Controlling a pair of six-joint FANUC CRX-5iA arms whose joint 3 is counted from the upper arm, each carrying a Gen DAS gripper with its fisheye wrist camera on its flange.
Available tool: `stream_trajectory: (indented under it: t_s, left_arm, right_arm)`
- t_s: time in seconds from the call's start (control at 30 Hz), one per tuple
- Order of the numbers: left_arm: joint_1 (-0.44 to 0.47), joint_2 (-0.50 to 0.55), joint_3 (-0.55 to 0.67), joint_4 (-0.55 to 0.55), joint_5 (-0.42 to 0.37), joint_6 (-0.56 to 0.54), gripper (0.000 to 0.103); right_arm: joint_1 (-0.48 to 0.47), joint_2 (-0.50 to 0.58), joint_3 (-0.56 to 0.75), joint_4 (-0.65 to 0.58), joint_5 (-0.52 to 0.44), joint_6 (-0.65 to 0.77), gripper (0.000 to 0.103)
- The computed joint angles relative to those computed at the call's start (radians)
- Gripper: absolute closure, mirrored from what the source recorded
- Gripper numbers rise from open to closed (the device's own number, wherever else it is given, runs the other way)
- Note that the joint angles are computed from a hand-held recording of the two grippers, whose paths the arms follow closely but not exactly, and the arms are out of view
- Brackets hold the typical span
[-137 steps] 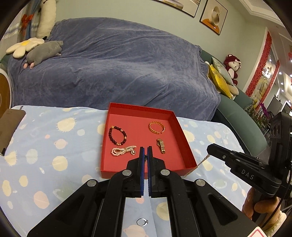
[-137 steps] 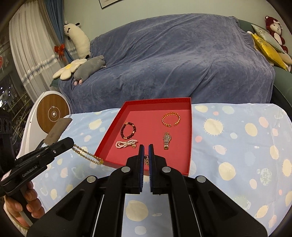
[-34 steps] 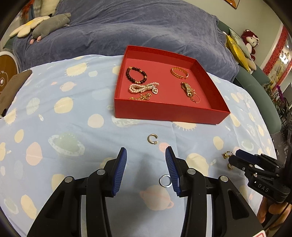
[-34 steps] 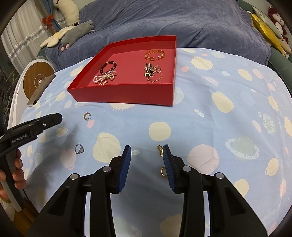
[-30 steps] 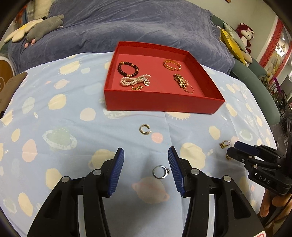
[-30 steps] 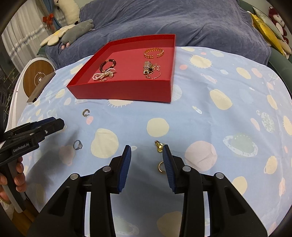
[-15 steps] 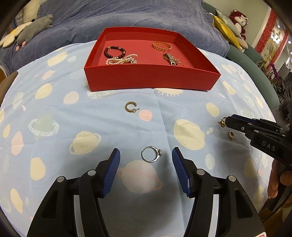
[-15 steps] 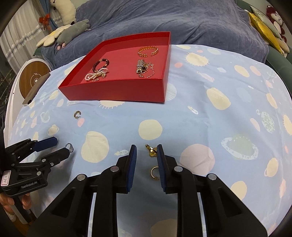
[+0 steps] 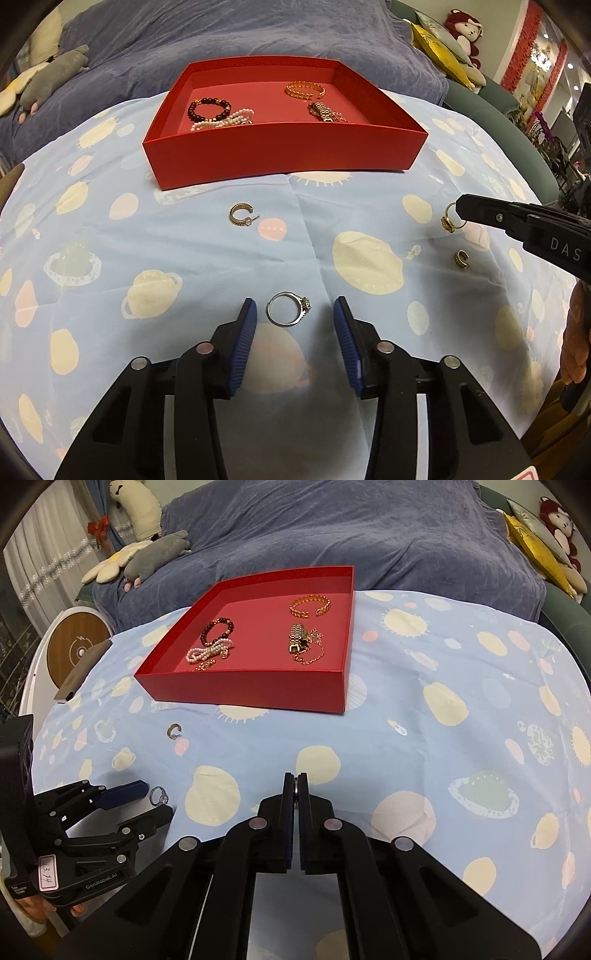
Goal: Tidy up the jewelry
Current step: 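Grasp the silver ring with the left tool while the right tool grasps a gold earring, then carry the silver ring and gold earring into the red box and release both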
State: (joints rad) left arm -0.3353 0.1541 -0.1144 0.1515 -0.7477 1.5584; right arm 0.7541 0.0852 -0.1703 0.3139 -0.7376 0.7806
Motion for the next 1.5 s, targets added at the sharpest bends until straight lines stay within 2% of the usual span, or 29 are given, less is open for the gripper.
stream_trajectory:
  t_s: [0.07, 0.1, 0.27, 0.43, 0.67, 0.87, 1.03, 1.13, 1.5]
  left_arm:
    - [0.001, -0.001, -0.003, 0.004, 0.003, -0.005, 0.081]
    - [0.002, -0.002, -0.005, 0.006, 0.005, -0.008, 0.083]
    - [-0.007, -0.004, -0.005, -0.007, 0.008, -0.010, 0.083]
    - [0.002, -0.010, -0.008, 0.022, 0.011, -0.020, 0.083]
    - [0.027, -0.037, 0.014, 0.103, 0.060, -0.043, 0.083]
    - [0.046, -0.007, 0.124, 0.090, 0.073, -0.025, 0.083]
    - [0.058, 0.065, 0.265, 0.015, 0.042, 0.023, 0.083]
    - [0.075, 0.113, 0.320, 0.043, 0.034, 0.011, 0.083]
    - [0.101, 0.282, 0.533, 0.022, -0.031, 0.056, 0.083]
  right_arm:
    - [0.002, -0.002, 0.000, 0.002, 0.002, -0.003, 0.102]
    - [0.002, -0.002, 0.001, 0.002, 0.003, -0.003, 0.102]
    - [0.002, -0.002, 0.004, 0.003, 0.008, -0.008, 0.102]
    - [0.001, -0.008, 0.012, 0.000, 0.016, -0.009, 0.102]
    - [-0.006, -0.012, 0.066, 0.026, 0.048, -0.016, 0.102]
    - [-0.036, 0.044, 0.182, 0.031, 0.047, 0.027, 0.102]
    - [-0.072, 0.122, 0.307, 0.007, 0.021, 0.084, 0.102]
    - [-0.092, 0.170, 0.376, -0.006, 0.011, 0.104, 0.102]
    - [-0.145, 0.340, 0.596, -0.111, -0.078, 0.183, 0.102]
